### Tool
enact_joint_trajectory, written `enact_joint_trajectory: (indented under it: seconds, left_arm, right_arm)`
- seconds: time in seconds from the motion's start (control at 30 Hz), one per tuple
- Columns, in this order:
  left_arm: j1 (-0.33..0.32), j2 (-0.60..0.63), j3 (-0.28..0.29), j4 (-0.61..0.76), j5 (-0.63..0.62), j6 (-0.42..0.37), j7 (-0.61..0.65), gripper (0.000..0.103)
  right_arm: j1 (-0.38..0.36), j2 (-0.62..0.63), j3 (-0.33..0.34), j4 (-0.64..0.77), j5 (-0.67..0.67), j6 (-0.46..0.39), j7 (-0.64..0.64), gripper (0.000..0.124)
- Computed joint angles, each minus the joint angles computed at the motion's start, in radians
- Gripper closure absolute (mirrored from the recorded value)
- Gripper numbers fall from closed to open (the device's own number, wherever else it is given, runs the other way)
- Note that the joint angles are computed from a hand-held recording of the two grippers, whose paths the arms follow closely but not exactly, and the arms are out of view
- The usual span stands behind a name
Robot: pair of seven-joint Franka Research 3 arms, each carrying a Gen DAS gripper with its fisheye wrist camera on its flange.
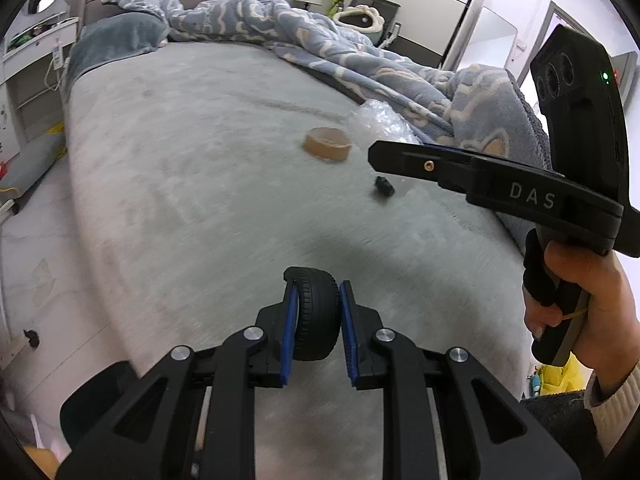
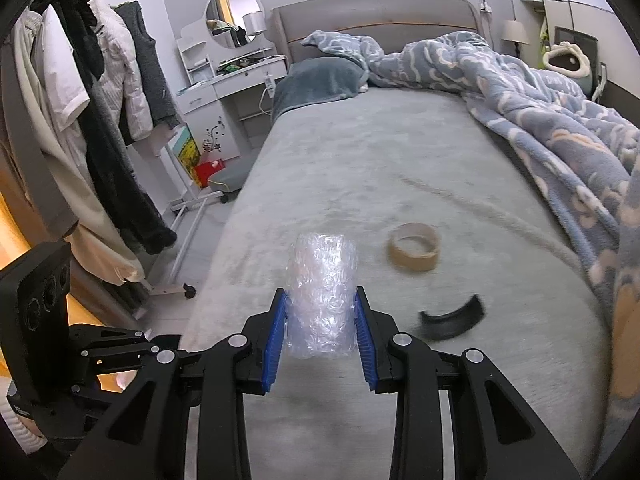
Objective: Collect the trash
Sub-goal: 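Carry the wheel with the left tool while the right tool carries the bubble wrap to the bin, then open the left tool over the bin while the right tool releases the bubble wrap into it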
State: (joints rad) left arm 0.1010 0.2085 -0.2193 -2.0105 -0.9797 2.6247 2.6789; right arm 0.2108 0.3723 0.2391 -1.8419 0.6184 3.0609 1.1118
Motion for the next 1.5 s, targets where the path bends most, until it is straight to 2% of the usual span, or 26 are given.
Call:
enact_joint_trajectory:
  seconds: [0.43,0.57,0.9,1.23,1.5]
  left_arm:
    - [0.044,-0.057,0.067,-0.067,-0.02,-0.013,0.049,0.081]
    - [0.06,-0.055,0.086,-0.075,0.021,-0.003,0.021,0.081]
    - [0.12,-0.005,0.117,-0.054,0.232,-0.021,-0.159,0.081]
    - [0.2,0.075,0.132,0.024,0.432,-0.169,-0.362,0.08]
    - [0.245,0.122,0.133,0.074,0.538,-0.284,-0.445,0.08]
  right_arm:
    - [0.11,0.057,-0.033,0.083,-0.103,-0.023,0.1,0.091]
    - [0.111,0.089,-0.004,0.131,-0.109,-0.045,0.104,0.091]
    - [0.218,0.183,-0.062,0.277,-0.221,-0.14,0.189,0.091]
    - [0.284,0.284,-0.082,0.431,-0.305,-0.247,0.251,0.091]
    - [0.327,0.377,-0.111,0.576,-0.369,-0.376,0.317,0.091]
